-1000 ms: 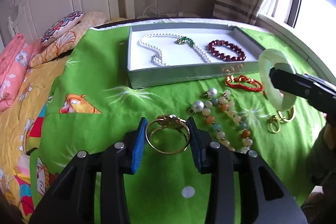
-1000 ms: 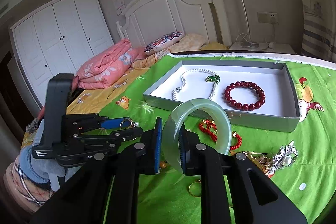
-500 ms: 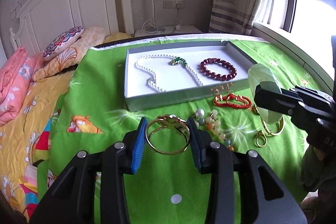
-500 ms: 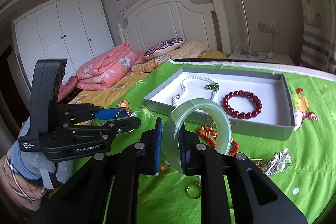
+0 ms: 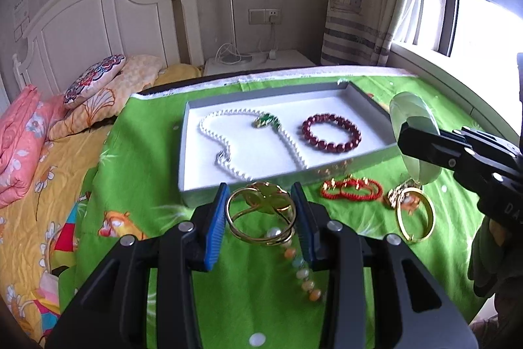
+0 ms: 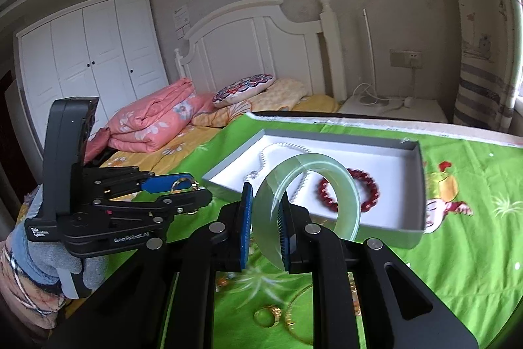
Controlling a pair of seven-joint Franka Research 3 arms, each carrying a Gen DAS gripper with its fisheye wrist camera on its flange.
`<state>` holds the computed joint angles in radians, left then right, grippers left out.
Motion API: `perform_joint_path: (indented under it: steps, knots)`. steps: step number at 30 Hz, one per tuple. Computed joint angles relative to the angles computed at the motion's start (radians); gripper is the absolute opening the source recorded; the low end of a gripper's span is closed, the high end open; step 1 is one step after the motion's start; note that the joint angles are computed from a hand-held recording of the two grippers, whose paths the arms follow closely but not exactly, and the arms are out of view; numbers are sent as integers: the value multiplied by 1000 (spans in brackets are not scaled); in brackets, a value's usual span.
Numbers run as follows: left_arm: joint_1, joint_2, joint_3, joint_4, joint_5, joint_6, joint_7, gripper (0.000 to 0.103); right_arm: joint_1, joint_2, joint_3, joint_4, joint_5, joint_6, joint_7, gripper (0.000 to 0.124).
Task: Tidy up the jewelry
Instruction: 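Grasp the gold rings with the left tool while the right tool holds the jade bangle, then lower the gold rings and jade bangle into the white box and open both tools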
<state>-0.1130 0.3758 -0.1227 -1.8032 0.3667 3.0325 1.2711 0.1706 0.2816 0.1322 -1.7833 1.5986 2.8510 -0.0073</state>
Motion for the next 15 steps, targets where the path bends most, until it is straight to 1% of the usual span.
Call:
perform_joint_path:
  steps: [4,7,11,15]
  knots:
    - [-3,33,-9,53,-11,-7,0,38,-6,25,-6,33,-31,19,27,16]
    - [10,76,-42,117,-44,-28,19,38,-12,55,-7,66,-106,37,91,16]
    - [4,145,-54,222,-76,-79,34,38,-19,110,-13,129,-288,57,242,16]
    - [13,224,-77,346,-125,-148,63,38,0,176,-50,205,-503,59,432,16]
